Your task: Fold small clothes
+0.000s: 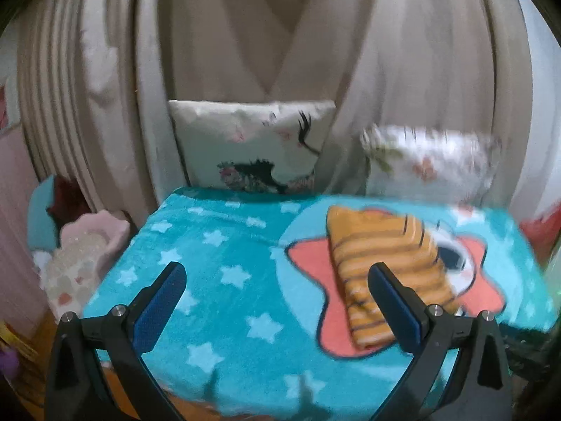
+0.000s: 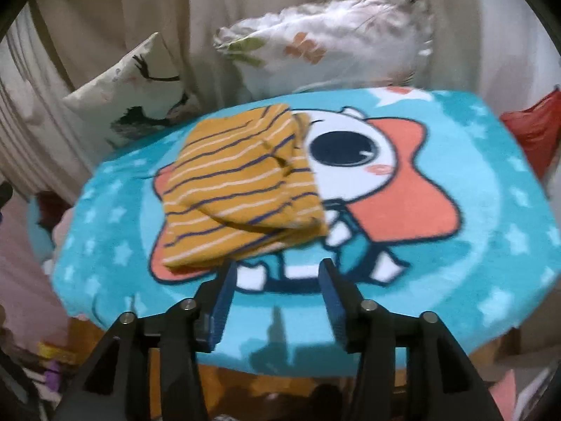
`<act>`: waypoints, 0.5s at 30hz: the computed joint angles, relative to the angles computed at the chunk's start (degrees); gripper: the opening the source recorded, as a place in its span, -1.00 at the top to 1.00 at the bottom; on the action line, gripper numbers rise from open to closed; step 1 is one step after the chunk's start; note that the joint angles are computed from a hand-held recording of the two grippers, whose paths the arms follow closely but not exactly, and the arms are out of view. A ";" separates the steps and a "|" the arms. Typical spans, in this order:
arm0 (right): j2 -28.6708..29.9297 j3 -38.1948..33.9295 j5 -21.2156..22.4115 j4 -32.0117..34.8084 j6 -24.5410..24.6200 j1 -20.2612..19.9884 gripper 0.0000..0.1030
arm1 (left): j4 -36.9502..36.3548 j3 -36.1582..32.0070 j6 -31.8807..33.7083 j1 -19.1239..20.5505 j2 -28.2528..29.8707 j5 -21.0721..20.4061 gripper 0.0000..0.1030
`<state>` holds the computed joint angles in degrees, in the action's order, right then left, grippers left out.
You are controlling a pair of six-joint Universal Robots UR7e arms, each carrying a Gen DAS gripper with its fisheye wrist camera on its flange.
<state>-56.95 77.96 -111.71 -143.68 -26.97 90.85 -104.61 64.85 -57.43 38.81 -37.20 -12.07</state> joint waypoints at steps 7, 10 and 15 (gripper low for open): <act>-3.17 7.12 -6.85 -4.22 -0.55 0.78 -0.10 | -7.39 6.06 6.80 0.24 -1.70 -10.27 -1.00; -3.95 9.26 -8.90 -4.39 0.22 0.90 -0.13 | -6.52 7.91 5.73 0.71 -2.47 -14.80 -1.00; -4.59 11.42 -11.27 -3.57 1.66 1.00 -0.13 | -3.30 9.12 2.55 0.89 -2.84 -18.02 -1.00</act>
